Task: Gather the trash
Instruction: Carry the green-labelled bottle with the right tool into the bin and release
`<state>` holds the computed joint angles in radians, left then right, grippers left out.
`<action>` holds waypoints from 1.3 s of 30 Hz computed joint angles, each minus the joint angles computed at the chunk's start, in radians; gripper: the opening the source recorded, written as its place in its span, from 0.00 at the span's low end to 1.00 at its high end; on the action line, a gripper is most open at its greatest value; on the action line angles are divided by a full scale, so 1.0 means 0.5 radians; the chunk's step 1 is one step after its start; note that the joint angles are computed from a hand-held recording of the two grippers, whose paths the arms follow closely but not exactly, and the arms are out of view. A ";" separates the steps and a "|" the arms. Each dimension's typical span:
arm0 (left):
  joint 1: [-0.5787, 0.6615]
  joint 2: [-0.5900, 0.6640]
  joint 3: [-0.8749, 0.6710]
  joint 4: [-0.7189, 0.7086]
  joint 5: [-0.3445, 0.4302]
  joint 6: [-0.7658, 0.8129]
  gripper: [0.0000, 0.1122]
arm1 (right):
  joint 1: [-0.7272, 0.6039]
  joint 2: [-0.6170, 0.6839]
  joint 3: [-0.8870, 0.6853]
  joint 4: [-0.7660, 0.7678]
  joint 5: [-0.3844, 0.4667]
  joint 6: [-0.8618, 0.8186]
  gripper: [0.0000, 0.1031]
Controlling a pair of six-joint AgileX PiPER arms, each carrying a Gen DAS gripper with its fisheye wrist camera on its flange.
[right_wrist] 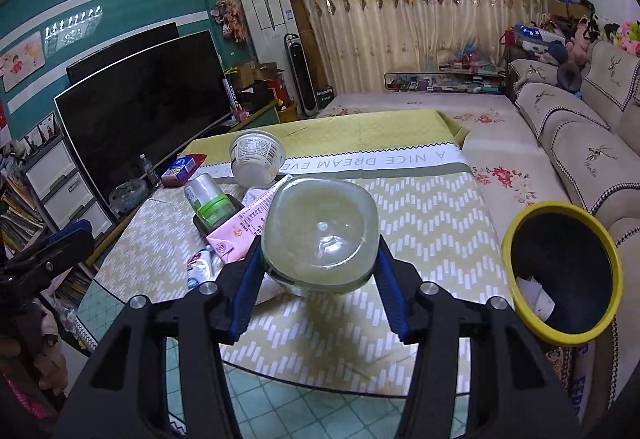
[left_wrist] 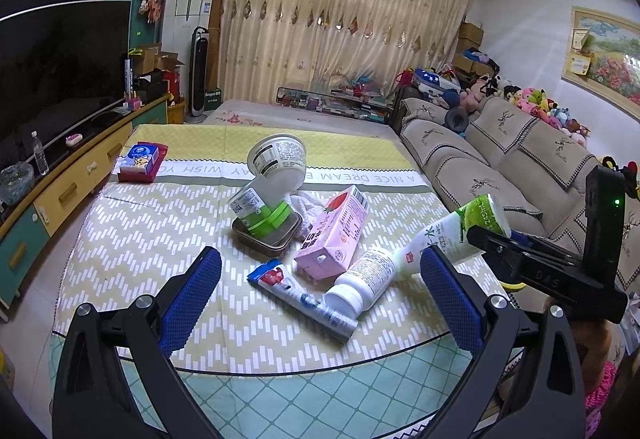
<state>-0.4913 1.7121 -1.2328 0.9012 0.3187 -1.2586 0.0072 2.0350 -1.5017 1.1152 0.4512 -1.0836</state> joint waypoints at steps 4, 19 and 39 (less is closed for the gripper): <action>-0.021 -0.005 0.006 0.037 0.013 -0.026 0.87 | -0.025 -0.035 0.057 0.056 0.006 -0.040 0.49; -0.032 0.108 -0.113 -0.170 0.042 0.214 0.87 | -0.135 -0.052 0.050 0.123 0.063 -0.042 0.48; -0.049 0.194 -0.179 -0.252 0.053 0.329 0.87 | -0.458 0.111 -0.243 -0.076 -0.266 0.347 0.49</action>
